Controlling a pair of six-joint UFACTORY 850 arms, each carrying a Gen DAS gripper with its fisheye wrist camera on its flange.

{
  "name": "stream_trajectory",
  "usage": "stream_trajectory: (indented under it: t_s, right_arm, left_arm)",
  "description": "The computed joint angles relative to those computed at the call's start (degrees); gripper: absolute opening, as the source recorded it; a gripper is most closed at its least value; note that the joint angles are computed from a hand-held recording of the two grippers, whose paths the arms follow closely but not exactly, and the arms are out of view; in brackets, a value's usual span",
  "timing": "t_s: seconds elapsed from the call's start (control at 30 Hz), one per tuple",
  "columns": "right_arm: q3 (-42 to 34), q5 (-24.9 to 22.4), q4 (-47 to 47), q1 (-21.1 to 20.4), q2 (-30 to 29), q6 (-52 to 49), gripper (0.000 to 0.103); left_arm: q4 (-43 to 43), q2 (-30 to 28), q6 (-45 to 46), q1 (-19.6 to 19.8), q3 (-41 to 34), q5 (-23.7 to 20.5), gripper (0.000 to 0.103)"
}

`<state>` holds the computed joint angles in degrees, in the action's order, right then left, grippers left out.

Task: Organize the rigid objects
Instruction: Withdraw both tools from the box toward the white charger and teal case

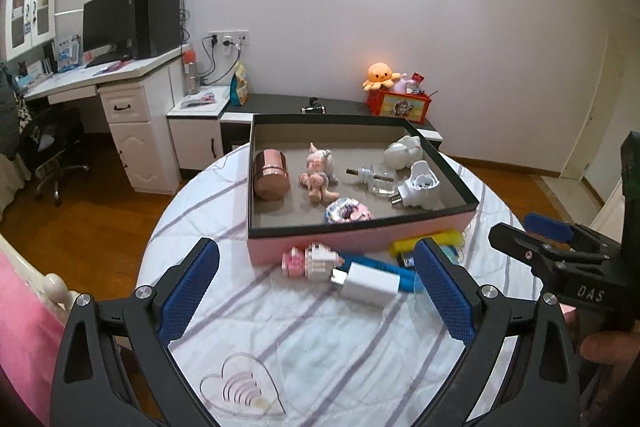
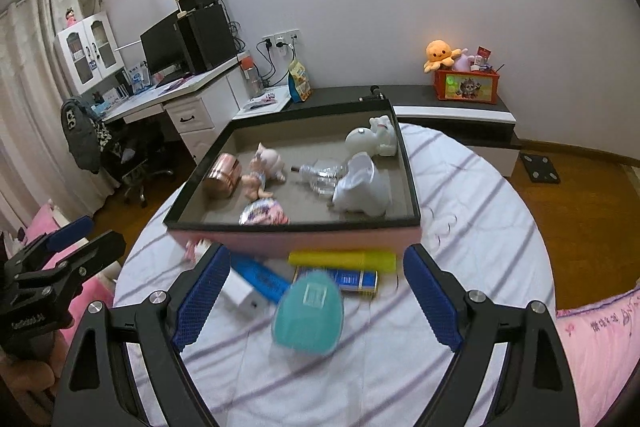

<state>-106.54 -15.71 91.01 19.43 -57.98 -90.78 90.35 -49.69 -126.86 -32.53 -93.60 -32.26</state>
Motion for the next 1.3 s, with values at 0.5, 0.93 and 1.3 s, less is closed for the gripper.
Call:
stream_trajectory:
  t_s: [0.5, 0.93, 1.3]
  right_arm:
    - [13.89, 1.17, 32.25, 0.97, 7.9, -33.34, 0.09]
    - [16.55, 0.67, 36.98, 0.89, 9.23, -38.09, 0.09]
    - [15.42, 1.59, 33.38, 0.61, 8.46, -33.77, 0.09]
  left_arm:
    - [0.86, 2.51, -5.9, -2.54, 5.46, -2.56, 0.102]
    - [0.83, 2.67, -6.98, -2.87, 6.34, -2.49, 0.103]
    - [-0.24, 1.95, -6.3, -2.86, 5.77, -1.44, 0.103]
